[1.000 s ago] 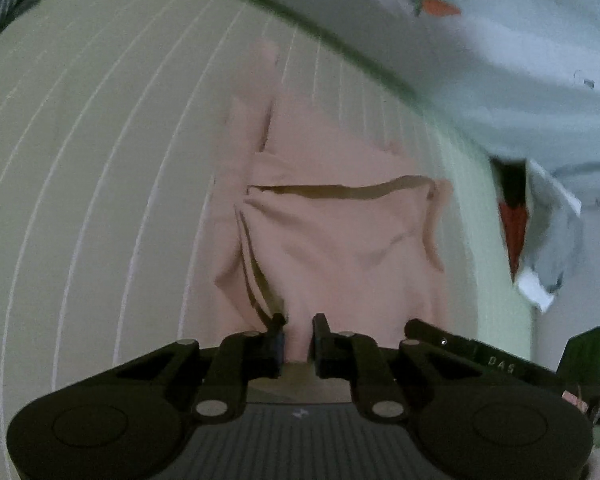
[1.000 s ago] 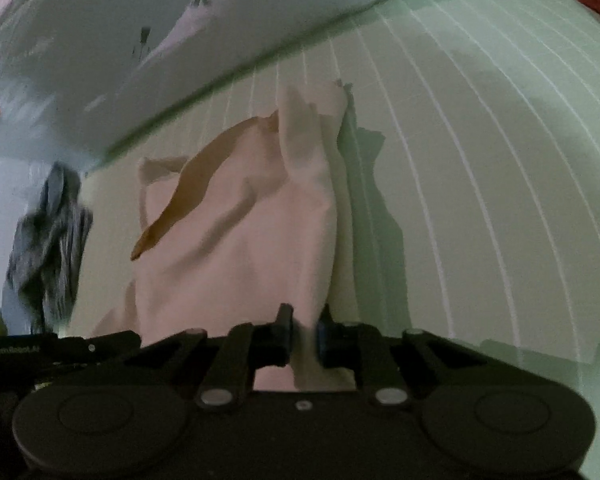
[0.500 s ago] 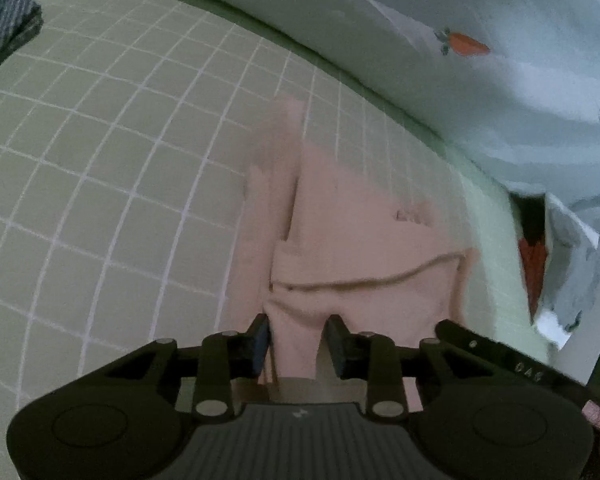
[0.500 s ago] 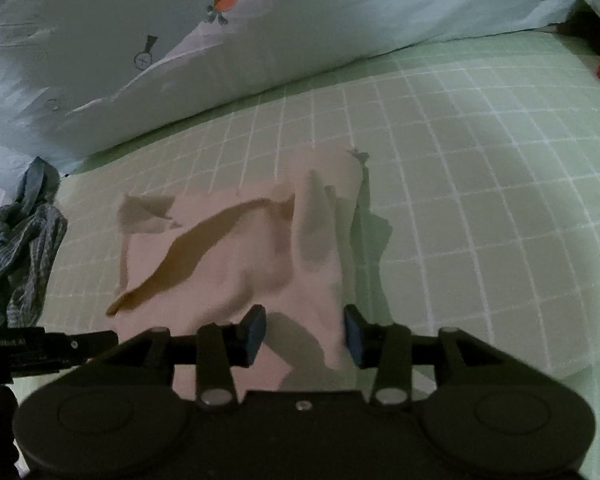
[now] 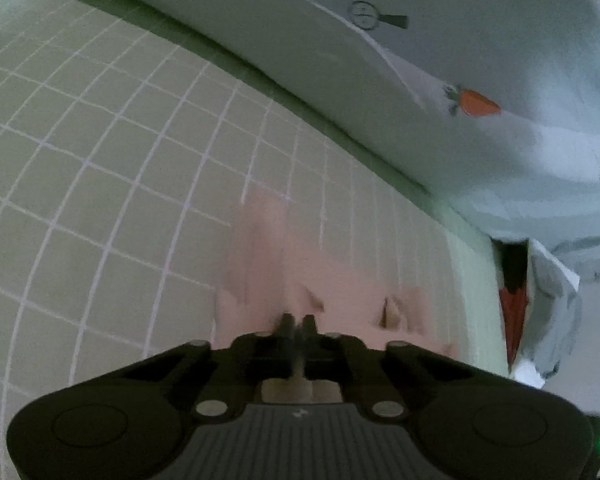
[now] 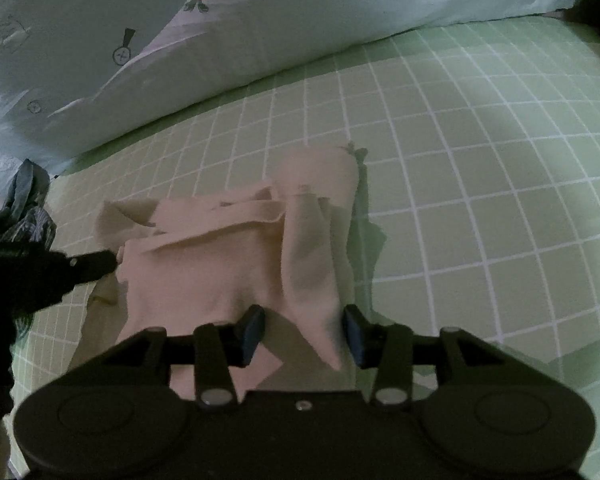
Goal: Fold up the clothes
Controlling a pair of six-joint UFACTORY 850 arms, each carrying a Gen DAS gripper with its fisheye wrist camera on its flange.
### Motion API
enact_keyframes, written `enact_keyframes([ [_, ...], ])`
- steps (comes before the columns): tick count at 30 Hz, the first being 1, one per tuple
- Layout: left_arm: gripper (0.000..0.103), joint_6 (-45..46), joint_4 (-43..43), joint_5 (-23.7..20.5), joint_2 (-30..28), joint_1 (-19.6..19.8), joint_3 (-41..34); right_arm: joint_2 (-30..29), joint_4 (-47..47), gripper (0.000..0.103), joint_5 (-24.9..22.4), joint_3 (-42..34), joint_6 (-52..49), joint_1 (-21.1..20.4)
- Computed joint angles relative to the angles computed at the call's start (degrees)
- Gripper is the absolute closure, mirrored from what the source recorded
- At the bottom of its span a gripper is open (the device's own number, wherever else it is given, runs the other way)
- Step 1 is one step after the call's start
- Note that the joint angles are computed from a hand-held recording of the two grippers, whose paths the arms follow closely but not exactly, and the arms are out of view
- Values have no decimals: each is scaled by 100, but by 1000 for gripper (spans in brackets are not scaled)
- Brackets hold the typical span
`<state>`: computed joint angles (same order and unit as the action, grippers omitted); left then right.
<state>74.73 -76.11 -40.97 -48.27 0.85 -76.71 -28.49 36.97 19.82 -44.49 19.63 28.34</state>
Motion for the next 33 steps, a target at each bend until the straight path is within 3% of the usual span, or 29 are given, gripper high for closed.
enact_keyframes([
  [3,101,57,-175,22,37,11,-14,46,526,56,7,-11,-560,50],
  [5,101,238,-315,81,174,50,118,92,1424,55,129,-44,-1485,136],
  [8,101,560,-427,291,471,137,472,162,2590,44,557,-92,-2776,314],
  [13,101,1026,-514,561,902,273,1075,173,2872,40,1040,-244,-3840,488],
  [19,100,965,-302,288,919,417,1301,-66,2291,41,806,-516,-3716,432],
  [23,100,1058,-222,8,839,431,1253,-198,2451,41,653,-640,-3833,449],
  [30,100,969,111,-94,650,268,1006,-158,2629,41,558,-479,-3639,492],
  [33,97,854,252,60,593,192,927,-140,2682,41,539,-414,-3540,514],
])
